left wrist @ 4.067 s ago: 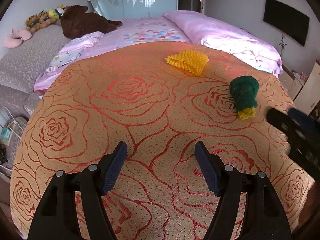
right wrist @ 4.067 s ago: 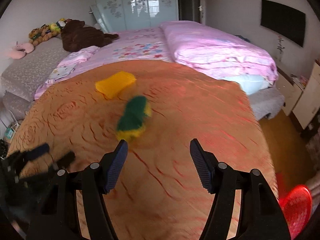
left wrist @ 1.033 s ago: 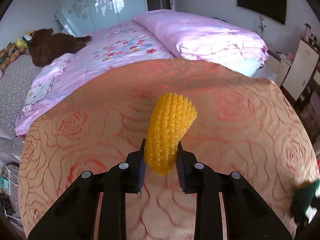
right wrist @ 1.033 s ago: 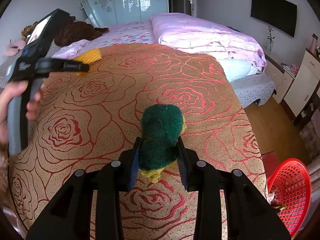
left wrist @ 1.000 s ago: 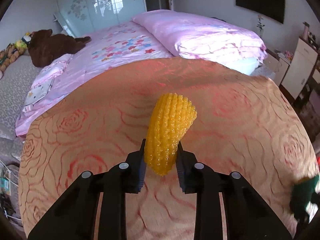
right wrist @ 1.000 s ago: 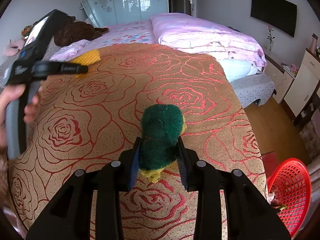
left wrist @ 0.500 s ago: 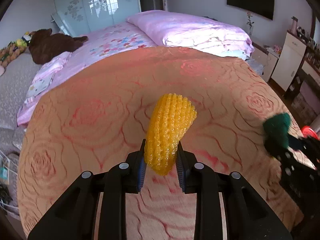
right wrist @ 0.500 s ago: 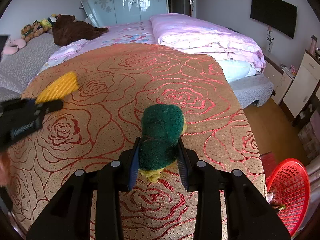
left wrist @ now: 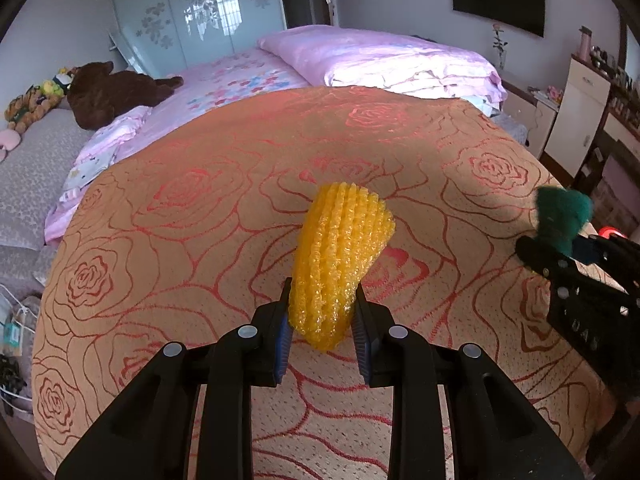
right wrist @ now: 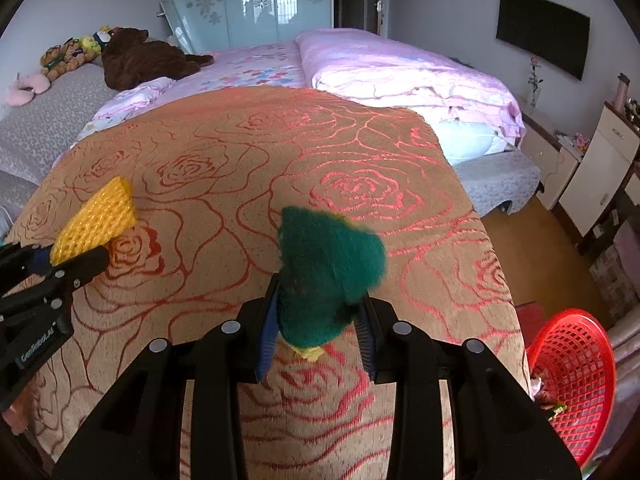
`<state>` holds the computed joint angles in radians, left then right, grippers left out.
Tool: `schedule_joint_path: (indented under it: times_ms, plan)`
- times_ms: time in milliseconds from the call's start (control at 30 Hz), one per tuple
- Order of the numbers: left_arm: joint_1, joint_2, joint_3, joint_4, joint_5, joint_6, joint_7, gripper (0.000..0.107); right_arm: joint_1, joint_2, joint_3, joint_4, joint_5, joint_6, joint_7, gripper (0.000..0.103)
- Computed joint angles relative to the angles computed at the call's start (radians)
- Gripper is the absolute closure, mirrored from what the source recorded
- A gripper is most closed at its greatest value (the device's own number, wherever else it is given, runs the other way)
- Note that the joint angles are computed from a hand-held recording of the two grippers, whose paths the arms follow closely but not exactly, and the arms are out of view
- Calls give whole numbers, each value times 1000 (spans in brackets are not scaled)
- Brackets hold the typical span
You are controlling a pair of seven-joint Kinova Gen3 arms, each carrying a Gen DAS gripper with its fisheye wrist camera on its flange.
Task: Collect trash
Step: 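Lift the yellow pad and scrubber sponge above the bedspread with both grippers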
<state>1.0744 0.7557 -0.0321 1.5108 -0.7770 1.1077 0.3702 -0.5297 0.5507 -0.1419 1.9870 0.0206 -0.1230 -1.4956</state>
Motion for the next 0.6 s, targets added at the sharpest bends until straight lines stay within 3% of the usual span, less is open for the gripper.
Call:
schedule_joint_path:
  times_ms: [67, 233, 600]
  plan:
    - [4, 6, 1, -8, 0, 8, -1, 83, -6, -13, 7, 32, -4, -24, 2, 71]
    - [9, 4, 2, -11, 0, 6, 4, 83, 125, -26, -119, 45, 39, 17, -22, 71]
    - [29, 20, 6, -42, 5, 31, -5, 83, 193, -56, -188, 111, 75, 3, -62, 71]
